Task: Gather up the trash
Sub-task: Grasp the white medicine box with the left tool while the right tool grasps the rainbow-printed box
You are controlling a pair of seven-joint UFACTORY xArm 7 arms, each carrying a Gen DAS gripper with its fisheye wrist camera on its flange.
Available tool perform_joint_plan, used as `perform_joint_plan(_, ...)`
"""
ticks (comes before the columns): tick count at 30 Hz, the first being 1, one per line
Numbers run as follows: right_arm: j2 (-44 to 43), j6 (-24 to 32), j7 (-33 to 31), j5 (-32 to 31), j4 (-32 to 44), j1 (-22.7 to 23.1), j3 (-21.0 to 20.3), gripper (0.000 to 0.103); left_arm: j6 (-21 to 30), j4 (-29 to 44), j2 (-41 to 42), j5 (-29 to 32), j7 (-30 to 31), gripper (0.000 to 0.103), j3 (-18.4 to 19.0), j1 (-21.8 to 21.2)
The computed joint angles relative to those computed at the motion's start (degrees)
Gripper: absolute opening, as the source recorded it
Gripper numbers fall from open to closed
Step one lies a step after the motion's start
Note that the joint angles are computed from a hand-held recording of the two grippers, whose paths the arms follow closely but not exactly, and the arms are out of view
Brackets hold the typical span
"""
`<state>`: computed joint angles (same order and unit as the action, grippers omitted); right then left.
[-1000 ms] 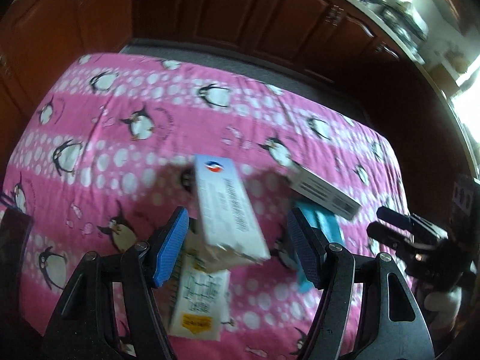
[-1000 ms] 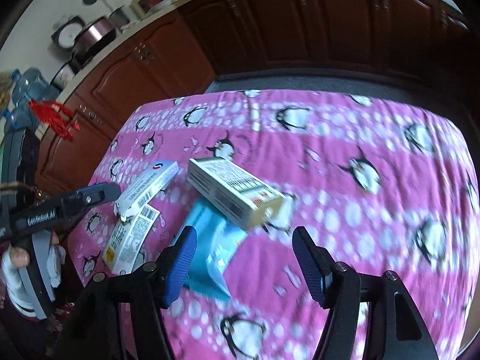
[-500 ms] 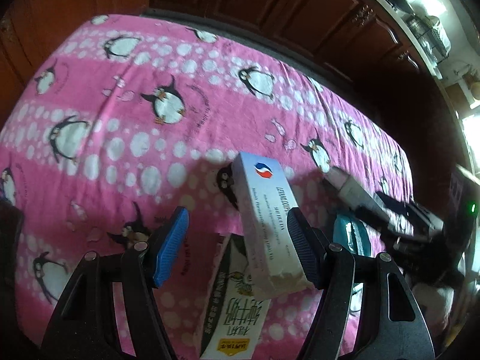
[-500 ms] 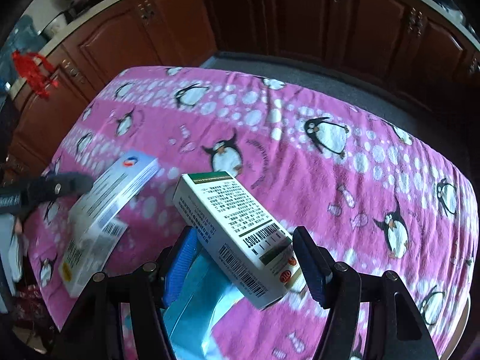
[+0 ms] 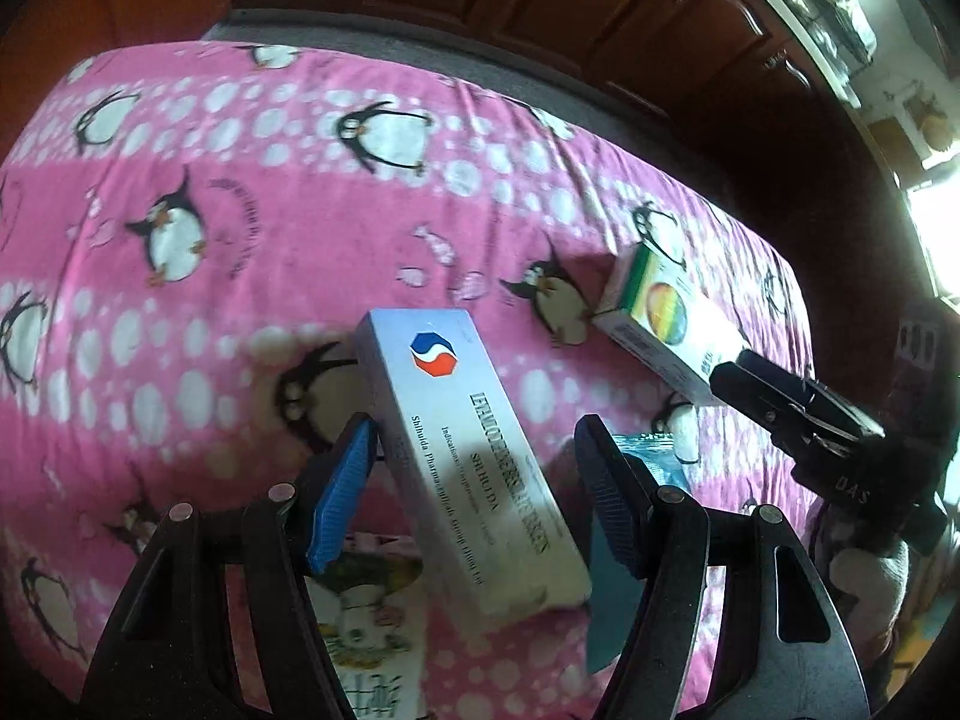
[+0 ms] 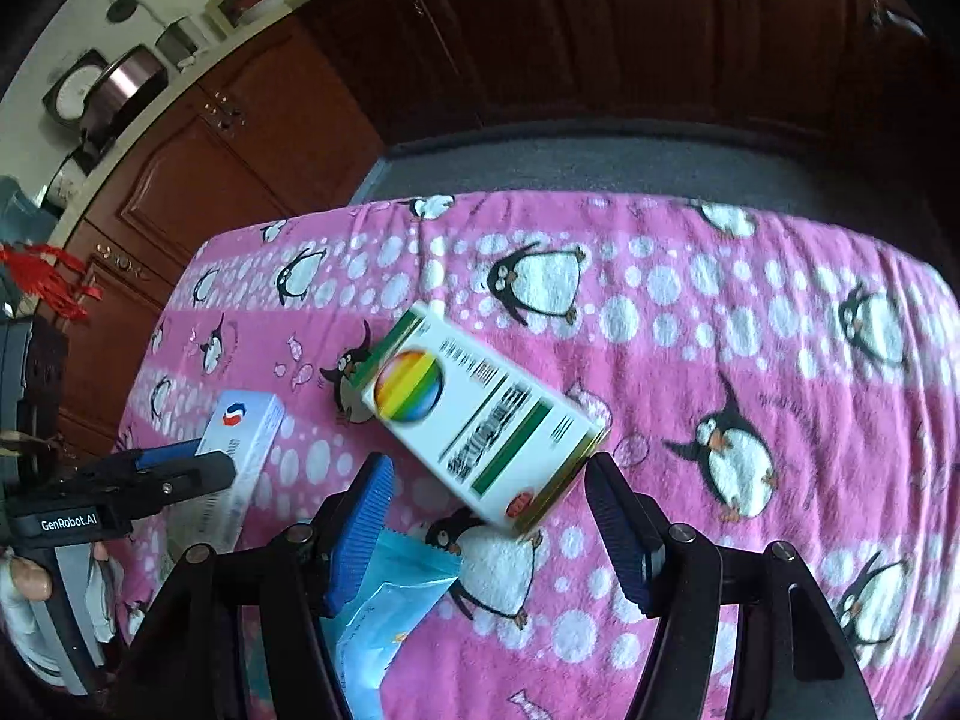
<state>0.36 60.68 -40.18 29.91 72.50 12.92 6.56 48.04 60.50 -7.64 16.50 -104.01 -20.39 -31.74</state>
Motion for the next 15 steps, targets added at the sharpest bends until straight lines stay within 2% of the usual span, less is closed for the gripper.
perform_joint_plan(4,-1.1,-2.2,-3.9,-1.5,-1.1,0.9,0.7,0.074,1.4,1.2,0.6,-0.5,1.1,0.067,0.0,-0.4)
perform_joint_plan(11,-0.4,-6.4,-8.9,-5.4,-1.3,2.9,1.6,0.074,4.9,1.9,0.2,-1.7,-2.7,0.067,-1.0,-1.5)
perform_joint_plan(15,1.6,-6.3,-12.0,-7.3,0.2,3.7,2.2,0.075,8.1,4.1,2.5,-0.2,-6.2,0.067,-1.3,-1.9)
